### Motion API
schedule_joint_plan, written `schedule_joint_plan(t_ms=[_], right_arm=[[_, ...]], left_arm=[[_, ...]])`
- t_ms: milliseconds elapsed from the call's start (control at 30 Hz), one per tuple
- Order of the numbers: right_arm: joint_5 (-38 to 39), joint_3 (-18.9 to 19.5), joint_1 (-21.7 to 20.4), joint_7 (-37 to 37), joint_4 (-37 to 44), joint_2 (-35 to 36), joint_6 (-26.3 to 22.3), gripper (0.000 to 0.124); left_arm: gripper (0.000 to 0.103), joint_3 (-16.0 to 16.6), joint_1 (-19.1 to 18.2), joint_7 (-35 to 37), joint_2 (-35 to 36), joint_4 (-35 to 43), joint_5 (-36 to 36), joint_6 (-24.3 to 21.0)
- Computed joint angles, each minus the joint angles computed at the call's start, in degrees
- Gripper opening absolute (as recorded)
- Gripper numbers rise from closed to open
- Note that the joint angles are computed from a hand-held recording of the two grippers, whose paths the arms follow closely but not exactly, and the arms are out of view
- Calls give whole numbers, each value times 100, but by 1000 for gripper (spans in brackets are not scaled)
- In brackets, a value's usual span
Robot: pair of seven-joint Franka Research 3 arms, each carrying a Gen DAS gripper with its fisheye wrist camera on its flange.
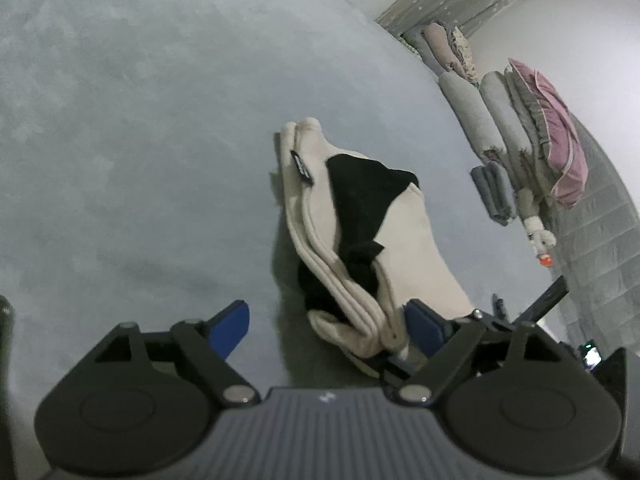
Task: Fold clothes
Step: 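Grasp the folded cream shirt bundle with the right gripper while the left gripper grips its edge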
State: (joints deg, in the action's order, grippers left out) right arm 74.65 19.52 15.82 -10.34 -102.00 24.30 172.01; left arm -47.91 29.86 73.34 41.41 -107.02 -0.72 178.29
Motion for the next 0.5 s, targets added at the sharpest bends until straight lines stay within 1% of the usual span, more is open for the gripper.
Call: schedule_joint_plan(t_ms=[67,200,233,267,300,333,367,433,500], right_arm=[[-103,-101,-40,480,-7,-66,-281,26],[-254,-272,-81,1371,84,-87,-798,25],[-214,-272,-120,1408,33,-156,-864,24],[-157,-280,-156,1415,-34,-239,-928,24],[-73,-278,-160,1333,-81,-292,-924,24],[0,-282,-137,1243,-134,-329,-882,24],[26,-298,-100,1155,-128,-317,-842,24],[267,-257,-64,736,-258,-393,-693,24],[378,-281,21,498,-307,-413,-578,24]], left_arm=[[87,-154,65,48,210,126,-22,-75],[90,-285,18,72,579,391,-79,-83],[90,-299,-13,77,664,470,-79,-99],[90,-290,-62,77,731,550,-79,-127],[92,-274,-116,79,792,631,-83,-160],[92,-245,-184,66,851,724,-105,-181],[92,-170,-281,40,869,815,-123,-212],[91,31,-510,-11,873,995,-166,-277],[85,280,-770,-63,865,1175,-216,-335]])
